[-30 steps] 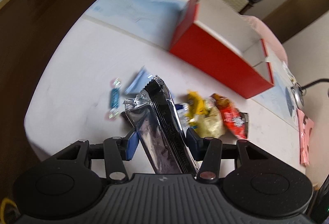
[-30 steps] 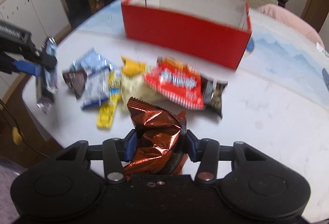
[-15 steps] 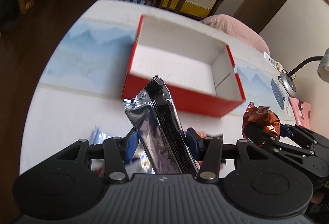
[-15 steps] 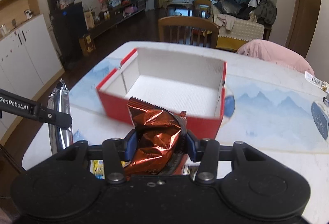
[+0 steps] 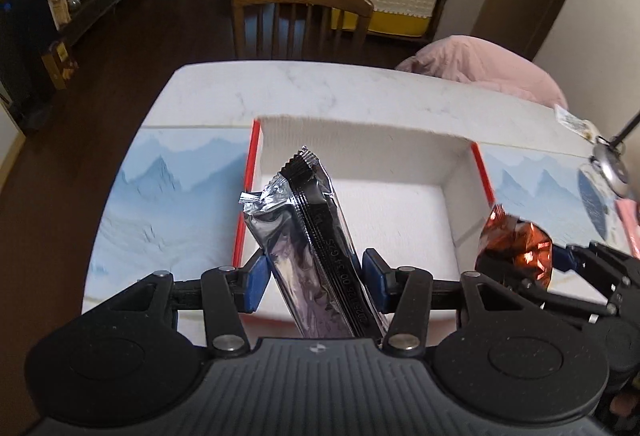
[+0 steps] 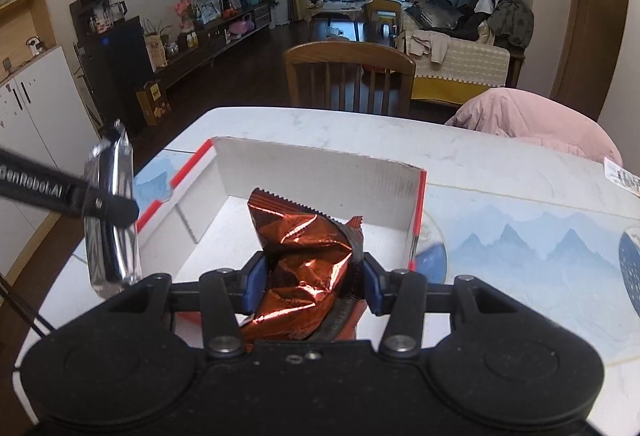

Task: Organize snacks
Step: 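Lift both held snacks and carry them over the red box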

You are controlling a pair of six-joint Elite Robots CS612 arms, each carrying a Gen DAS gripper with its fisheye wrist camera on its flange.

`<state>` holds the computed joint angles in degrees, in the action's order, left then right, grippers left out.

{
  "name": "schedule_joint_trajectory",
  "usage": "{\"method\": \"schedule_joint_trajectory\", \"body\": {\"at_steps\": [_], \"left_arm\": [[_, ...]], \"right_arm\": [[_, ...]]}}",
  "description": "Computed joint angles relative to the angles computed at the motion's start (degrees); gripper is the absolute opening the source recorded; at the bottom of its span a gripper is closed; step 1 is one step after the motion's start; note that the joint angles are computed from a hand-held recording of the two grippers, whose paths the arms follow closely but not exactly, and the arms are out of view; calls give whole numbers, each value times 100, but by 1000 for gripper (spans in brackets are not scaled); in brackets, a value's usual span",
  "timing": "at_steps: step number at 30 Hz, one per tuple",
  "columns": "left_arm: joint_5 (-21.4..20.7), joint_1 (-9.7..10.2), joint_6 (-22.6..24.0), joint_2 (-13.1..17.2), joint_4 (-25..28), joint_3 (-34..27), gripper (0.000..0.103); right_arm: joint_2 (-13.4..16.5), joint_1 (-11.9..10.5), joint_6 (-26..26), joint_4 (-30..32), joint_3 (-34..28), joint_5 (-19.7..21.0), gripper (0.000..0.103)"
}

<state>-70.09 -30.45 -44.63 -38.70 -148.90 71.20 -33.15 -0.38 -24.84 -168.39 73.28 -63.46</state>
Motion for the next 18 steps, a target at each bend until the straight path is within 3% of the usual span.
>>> {"method": "schedule_joint_trajectory", "body": {"at_steps": [9, 18], "left_arm": [[-337, 258, 77, 714, 1426, -1414, 50], [-592, 368, 360, 1429, 2740, -2612, 50]], "right_arm": [[411, 165, -479, 946, -778, -267, 48], [743, 301, -1260, 1891, -1366, -572, 48]]}}
